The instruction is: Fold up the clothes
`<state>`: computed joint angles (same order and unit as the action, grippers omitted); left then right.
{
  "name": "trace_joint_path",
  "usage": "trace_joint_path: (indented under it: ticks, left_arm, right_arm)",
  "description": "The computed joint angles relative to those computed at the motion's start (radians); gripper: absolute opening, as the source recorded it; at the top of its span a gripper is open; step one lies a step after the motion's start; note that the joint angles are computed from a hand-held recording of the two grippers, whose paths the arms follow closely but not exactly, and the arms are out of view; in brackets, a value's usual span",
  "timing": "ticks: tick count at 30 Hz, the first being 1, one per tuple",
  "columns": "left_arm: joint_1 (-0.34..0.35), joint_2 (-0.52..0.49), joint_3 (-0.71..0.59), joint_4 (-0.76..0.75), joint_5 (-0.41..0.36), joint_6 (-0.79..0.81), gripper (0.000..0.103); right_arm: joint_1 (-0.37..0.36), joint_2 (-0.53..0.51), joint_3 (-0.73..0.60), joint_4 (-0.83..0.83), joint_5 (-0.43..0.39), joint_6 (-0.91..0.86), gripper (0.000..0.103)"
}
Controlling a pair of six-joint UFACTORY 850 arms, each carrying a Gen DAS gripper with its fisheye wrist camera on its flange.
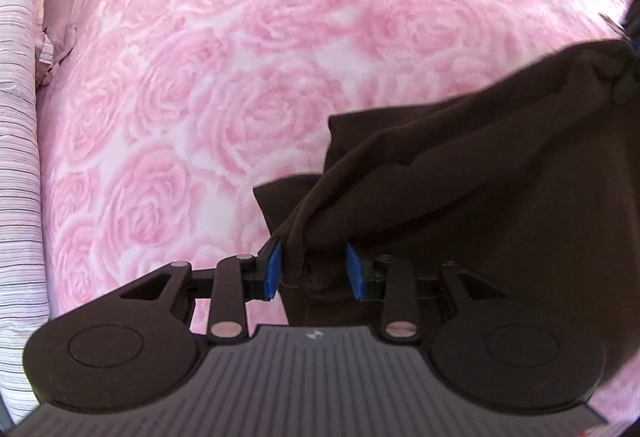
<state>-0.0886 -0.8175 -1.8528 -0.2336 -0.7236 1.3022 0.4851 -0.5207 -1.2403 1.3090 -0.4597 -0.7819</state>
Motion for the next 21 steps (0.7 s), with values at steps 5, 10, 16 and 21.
trace_joint_path:
  ticks: [5, 10, 16, 21]
  left_arm:
    - [-0.014, -0.044, -0.031, -0.038, 0.028, -0.031, 0.029]
    - [-0.023, -0.053, -0.031, -0.05, 0.046, -0.016, 0.03]
    - [-0.016, -0.061, -0.039, -0.076, 0.046, -0.036, 0.033]
    - [-0.003, -0.012, -0.002, -0.08, 0.126, -0.04, 0.035]
  right_arm:
    - [-0.004, 0.02, 0.014, 0.004, 0.035, 0.008, 0.009]
    - [-0.001, 0.014, 0.018, -0.029, 0.052, 0.082, 0.009]
    - [-0.016, 0.031, 0.059, -0.061, 0.052, 0.196, 0.009]
    - [-0.023, 0.048, 0.047, -0.26, 0.092, 0.317, 0.009]
